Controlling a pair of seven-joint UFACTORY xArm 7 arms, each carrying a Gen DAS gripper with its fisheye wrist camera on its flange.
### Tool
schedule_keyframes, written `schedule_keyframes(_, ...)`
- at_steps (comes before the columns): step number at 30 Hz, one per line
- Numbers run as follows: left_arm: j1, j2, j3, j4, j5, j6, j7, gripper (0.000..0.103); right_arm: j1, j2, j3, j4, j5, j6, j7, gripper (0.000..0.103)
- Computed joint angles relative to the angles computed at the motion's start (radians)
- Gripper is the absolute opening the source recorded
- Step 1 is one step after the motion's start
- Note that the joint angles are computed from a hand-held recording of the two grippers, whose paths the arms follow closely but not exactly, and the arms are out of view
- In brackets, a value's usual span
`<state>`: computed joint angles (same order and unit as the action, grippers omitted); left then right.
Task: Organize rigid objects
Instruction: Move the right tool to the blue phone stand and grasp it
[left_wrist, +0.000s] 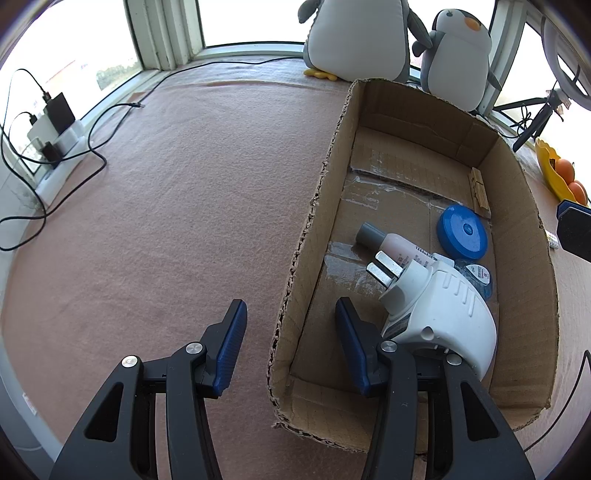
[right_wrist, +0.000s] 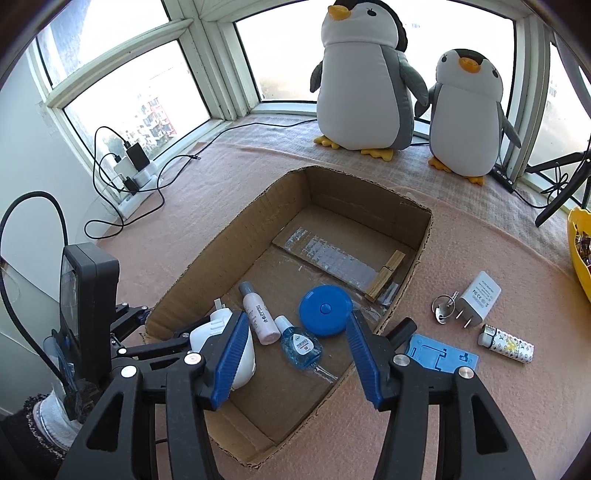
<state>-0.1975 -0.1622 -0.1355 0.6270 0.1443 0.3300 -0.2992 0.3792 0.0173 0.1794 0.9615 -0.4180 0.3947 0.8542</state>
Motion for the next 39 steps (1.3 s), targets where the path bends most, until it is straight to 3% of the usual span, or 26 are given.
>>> schedule_keyframes(8, 0.000, 0.000, 0.000, 0.000, 0.001, 0.000, -0.001, 0.049, -0.053, -0.117, -0.007, -0.123, 0.040, -0.026, -0.011, 0.051)
schedule_keyframes(18, 0.000, 0.000, -0.002, 0.002, 0.009, 0.004, -0.007, 0.049, -0.145, -0.269, -0.014, -0.299, 0.163, -0.025, -0.123, 0.051)
schedule_keyframes(25, 0.001, -0.001, -0.003, 0.003, 0.014, 0.007, -0.012, 0.049, -0.142, -0.269, -0.034, -0.327, 0.243, -0.028, -0.305, 0.051)
schedule_keyframes(31, 0.003, -0.005, -0.005, 0.003, 0.024, 0.011, -0.017, 0.049, -0.112, -0.169, -0.072, -0.271, 0.384, -0.045, -0.507, 0.051)
schedule_keyframes(33, 0.003, -0.005, -0.005, 0.003, 0.025, 0.012, -0.017, 0.049, -0.125, -0.136, -0.065, -0.248, 0.379, -0.047, -0.527, 0.051)
schedule_keyframes(36, 0.003, -0.005, -0.005, 0.003, 0.026, 0.013, -0.019, 0.050, -0.122, -0.092, -0.078, -0.218, 0.462, -0.054, -0.625, 0.051)
schedule_keyframes(39, 0.004, -0.006, -0.006, 0.003, 0.029, 0.015, -0.024, 0.050, -0.118, -0.055, -0.090, -0.189, 0.619, -0.038, -0.783, 0.051)
